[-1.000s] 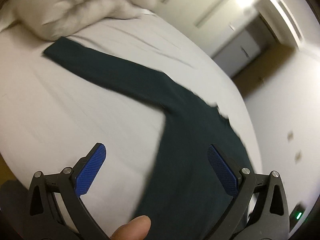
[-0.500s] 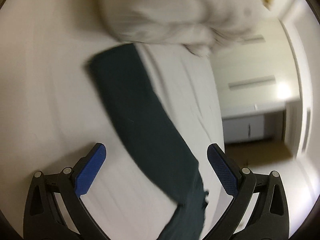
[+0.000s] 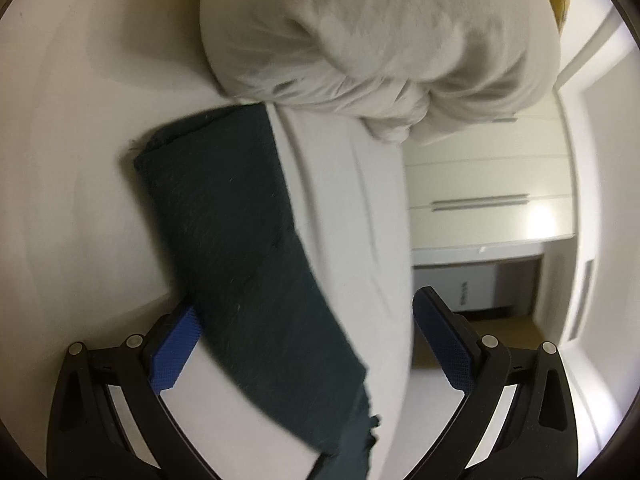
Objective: Fold small clothes
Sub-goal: 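Grasp a sweater sleeve cuff with the left gripper and fold it across the body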
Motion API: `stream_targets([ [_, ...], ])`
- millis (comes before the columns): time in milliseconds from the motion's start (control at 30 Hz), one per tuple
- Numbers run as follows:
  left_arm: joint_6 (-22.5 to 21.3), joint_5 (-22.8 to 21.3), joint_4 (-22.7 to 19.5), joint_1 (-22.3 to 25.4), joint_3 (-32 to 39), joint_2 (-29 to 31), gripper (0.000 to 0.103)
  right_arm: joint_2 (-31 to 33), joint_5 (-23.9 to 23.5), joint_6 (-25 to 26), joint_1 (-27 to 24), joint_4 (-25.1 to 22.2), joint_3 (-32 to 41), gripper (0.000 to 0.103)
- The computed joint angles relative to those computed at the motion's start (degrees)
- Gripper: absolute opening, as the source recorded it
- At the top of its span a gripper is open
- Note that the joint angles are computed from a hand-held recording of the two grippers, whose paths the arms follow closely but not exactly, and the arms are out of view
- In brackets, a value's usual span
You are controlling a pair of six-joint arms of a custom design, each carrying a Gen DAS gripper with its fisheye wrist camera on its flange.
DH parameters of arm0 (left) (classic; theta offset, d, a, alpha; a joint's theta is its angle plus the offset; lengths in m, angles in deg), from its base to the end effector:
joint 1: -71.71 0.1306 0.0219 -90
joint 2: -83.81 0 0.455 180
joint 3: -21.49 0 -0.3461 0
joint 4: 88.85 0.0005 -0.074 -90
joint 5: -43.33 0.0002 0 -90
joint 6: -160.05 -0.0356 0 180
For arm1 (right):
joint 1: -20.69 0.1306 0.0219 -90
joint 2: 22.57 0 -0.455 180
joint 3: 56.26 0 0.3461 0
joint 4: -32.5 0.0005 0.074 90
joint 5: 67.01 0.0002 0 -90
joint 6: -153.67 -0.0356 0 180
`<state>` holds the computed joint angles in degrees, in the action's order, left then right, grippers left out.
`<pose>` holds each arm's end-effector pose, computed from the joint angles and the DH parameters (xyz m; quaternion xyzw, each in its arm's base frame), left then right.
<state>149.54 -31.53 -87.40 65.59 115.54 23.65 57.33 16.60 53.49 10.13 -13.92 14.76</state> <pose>0.6538 -0.0800 0.3299 -0.4403 0.7106 -0.4464 0.3191 0.3409 -0.0600 0.4351 0.1552 0.9404 0.0522 0.2979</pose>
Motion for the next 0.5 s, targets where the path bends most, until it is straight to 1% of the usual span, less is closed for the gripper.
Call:
stream_targets([
  [33,0.64,-0.24,1.38,-0.01,0.11,0.33,0.099,0.09,-0.05,-0.17,-0.14,0.12,0.02,0.103],
  [67,1.16,-0.28,4.09,0.14,-0.41,0.69,0.094,0.16,-0.13,-0.27,-0.26,0.25,0.04,0.103],
  [100,1.21,-0.14,5.35,0.28,-0.74,0.90,0.082,0.21,-0.07,-0.39,-0.22,0.31,0.10,0.103],
  [133,1.08,0.15,5.61,0.52,-0.49,1.34,0.076,0.26,-0.01,-0.44,-0.19,0.47,0.15,0.103],
  [167,0.88,0.29,5.56,0.65,-0.45,1.62,0.063,0.35,0.08,-0.41,-0.08,0.69,0.19,0.103],
  [200,0.41,0.28,4.92,0.78,-0.47,1.87,0.044,0.33,0.10,-0.39,-0.02,0.78,0.17,0.103],
  [267,0.03,0.28,1.99,1.01,0.31,2.56,0.023,0.69,0.20,-0.25,0.28,1.11,0.34,0.103],
  [300,0.40,0.36,2.01,1.12,0.29,2.79,0.018,0.85,0.15,-0.18,0.38,1.23,0.42,0.103],
  [333,-0.38,0.04,0.79,1.07,0.92,2.89,0.016,1.11,-0.14,-0.21,0.40,1.52,0.49,0.103],
  [367,-2.25,-0.42,-1.10,0.85,2.01,2.97,0.014,1.35,-0.74,-0.34,0.25,1.66,0.57,0.103],
  [400,-5.46,-1.32,-3.86,0.44,3.48,2.78,0.009,1.55,-1.43,-0.53,0.03,1.75,0.62,0.101],
  [467,-13.01,-4.27,-9.66,-1.05,7.09,2.17,0.008,2.10,-3.64,-0.97,-1.13,1.88,0.77,0.098],
  [500,-17.98,-5.68,-12.95,-2.39,10.05,2.05,0.007,2.38,-4.61,-1.16,-1.79,1.74,0.92,0.096],
])
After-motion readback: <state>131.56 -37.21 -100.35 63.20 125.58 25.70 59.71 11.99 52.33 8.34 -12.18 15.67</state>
